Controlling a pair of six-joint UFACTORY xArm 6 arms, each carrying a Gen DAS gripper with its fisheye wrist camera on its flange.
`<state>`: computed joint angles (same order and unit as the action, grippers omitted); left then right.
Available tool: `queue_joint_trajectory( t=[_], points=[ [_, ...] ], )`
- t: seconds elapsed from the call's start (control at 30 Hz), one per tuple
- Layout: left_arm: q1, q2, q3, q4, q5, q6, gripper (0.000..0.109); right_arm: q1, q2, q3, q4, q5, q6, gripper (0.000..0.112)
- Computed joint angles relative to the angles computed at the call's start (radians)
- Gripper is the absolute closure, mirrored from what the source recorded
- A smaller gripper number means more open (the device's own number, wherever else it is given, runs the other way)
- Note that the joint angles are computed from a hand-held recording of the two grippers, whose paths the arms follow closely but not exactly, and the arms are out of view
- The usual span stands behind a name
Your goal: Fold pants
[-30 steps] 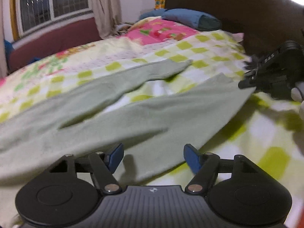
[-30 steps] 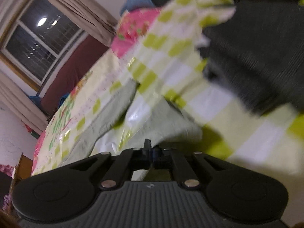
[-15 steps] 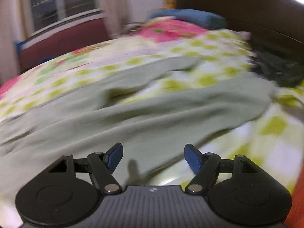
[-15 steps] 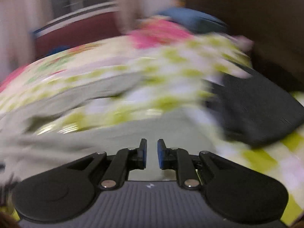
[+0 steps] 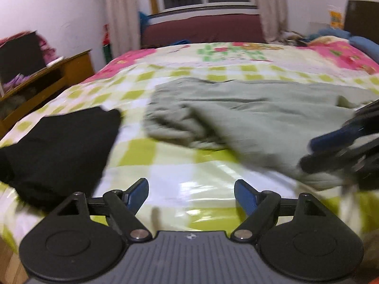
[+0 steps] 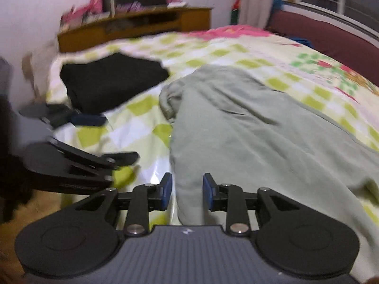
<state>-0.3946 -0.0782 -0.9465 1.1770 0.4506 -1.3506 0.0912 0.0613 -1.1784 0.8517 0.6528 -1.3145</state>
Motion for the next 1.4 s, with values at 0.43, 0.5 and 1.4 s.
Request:
queue_joint_trajectory(
  t=[0.43,0.5,1.4],
  points=[
    [0.065,0.136,-0.130,0.089,-0.193,-0.020,0.016,-0.204,0.266,-0.420,0.101,0.377,0.578,0.105],
    [0.051,0.202,-0.200,0.067,-0.179,0.055,0.016,-0.212,0.280,-0.446,0.113,0.404,0.606,0.105],
    [0.173,-0.151,0.105,-0.047,-0.066,0.095,0.087,0.014,-0.003,-0.035,-0.117,0.000,0.185,0.096]
  ],
)
